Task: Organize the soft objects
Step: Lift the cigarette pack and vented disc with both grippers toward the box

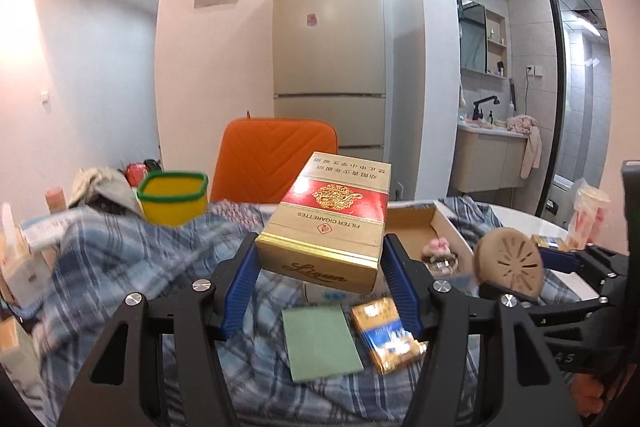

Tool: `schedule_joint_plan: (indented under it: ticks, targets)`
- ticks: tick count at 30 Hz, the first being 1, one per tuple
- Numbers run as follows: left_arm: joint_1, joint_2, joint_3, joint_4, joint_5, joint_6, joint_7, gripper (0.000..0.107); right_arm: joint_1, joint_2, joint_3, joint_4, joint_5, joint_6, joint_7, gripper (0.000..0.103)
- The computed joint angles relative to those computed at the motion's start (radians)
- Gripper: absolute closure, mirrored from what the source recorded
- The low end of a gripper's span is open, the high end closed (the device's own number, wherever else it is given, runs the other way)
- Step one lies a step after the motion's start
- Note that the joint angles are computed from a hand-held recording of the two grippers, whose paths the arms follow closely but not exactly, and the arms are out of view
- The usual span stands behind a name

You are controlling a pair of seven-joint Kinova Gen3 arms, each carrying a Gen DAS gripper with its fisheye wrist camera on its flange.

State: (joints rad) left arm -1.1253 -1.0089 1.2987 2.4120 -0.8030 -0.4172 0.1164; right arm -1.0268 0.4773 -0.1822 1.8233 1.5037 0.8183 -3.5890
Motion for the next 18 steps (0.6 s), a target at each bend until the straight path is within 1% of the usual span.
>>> schedule_joint_plan:
  ticks: [3, 6, 8, 12, 14, 16, 18]
  targets:
    - [-0.010, 0.002, -0.024, -0.031, 0.034, 0.024, -0.046, 0.048, -0.007, -0.025, 0.004, -0.010, 0.011, 0.032, 0.005, 0.021]
    - [-0.012, -0.019, -0.050, -0.053, 0.085, 0.044, -0.085, 0.048, -0.021, -0.047, 0.004, -0.015, 0.054, 0.091, -0.008, 0.021]
    - [-0.014, -0.022, -0.061, -0.060, 0.118, 0.044, -0.109, 0.048, -0.030, -0.057, 0.000, -0.025, 0.086, 0.138, -0.021, 0.021]
    - [-0.022, -0.016, -0.074, -0.077, 0.174, 0.037, -0.159, 0.048, -0.022, -0.070, -0.013, -0.047, 0.138, 0.184, -0.042, 0.021]
    - [-0.029, 0.014, -0.072, -0.097, 0.185, 0.038, -0.190, 0.048, -0.010, -0.074, -0.012, -0.073, 0.157, 0.194, -0.034, 0.021]
    - [-0.041, 0.073, -0.059, -0.134, 0.174, 0.049, -0.224, 0.048, 0.005, -0.075, -0.007, -0.111, 0.163, 0.204, -0.033, 0.020]
    - [-0.048, 0.127, -0.044, -0.173, 0.165, 0.069, -0.256, 0.048, 0.025, -0.075, -0.004, -0.154, 0.149, 0.178, 0.013, 0.020]
